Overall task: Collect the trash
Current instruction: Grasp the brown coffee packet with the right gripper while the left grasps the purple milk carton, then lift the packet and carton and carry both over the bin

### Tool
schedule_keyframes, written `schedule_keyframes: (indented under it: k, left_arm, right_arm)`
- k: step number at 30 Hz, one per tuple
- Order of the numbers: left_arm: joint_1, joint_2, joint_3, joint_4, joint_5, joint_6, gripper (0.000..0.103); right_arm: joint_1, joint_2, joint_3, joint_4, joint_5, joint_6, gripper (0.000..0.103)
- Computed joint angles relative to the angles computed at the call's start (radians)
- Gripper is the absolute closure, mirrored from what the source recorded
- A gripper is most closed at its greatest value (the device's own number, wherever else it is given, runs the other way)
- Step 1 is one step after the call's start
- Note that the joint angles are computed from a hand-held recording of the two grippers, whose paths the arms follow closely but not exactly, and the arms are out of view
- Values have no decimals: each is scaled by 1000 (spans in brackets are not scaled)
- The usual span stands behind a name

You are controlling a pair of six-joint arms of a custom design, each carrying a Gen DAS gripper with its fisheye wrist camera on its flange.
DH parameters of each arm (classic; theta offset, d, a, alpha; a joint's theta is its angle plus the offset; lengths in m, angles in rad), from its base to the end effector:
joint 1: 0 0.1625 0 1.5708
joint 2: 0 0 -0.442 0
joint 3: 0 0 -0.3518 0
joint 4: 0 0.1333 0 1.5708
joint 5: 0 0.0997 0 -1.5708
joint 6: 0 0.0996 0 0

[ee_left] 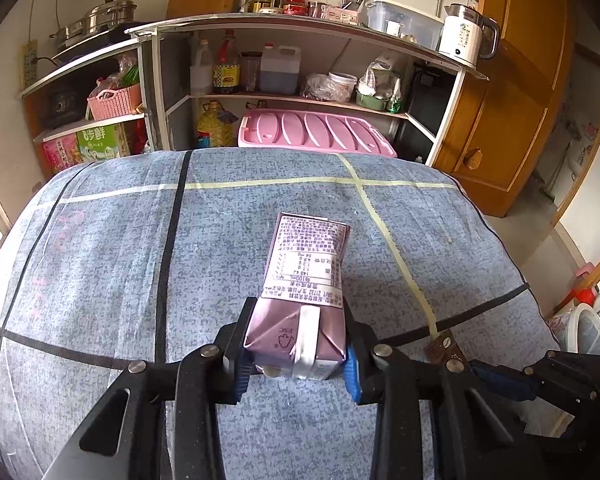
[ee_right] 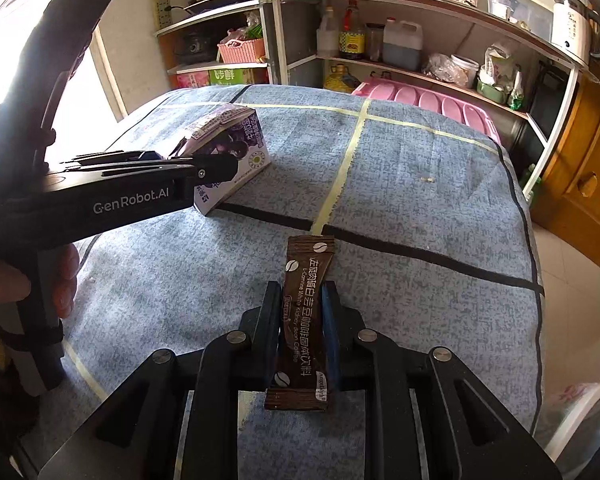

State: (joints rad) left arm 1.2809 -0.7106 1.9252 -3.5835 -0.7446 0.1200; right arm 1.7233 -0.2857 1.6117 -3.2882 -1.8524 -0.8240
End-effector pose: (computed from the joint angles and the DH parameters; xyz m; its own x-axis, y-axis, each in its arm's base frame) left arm 0.0334 -0.6106 0.1454 -0.7703 -0.2285 -0.5954 0.2939 0.7013 -0.6494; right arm 0.2013 -0.6146 -0.1047 -0.5528 -0.6984 0.4545 -0.8040 0.5904 -0.0706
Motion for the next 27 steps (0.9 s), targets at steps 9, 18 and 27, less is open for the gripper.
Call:
schedule_keyframes:
  k: [9, 18, 27]
  left_arm:
    - [-31, -26, 60, -29, 20, -26, 67]
    - [-127, -49, 164, -85, 75, -51, 67]
    - [-269, -55, 276, -142, 132, -97, 67]
  right_arm:
    - [-1, -8, 22, -37, -1, 17, 82]
    - [1, -74, 123, -102, 41, 57, 82]
    - [-13, -185, 283, -223, 85, 69, 82]
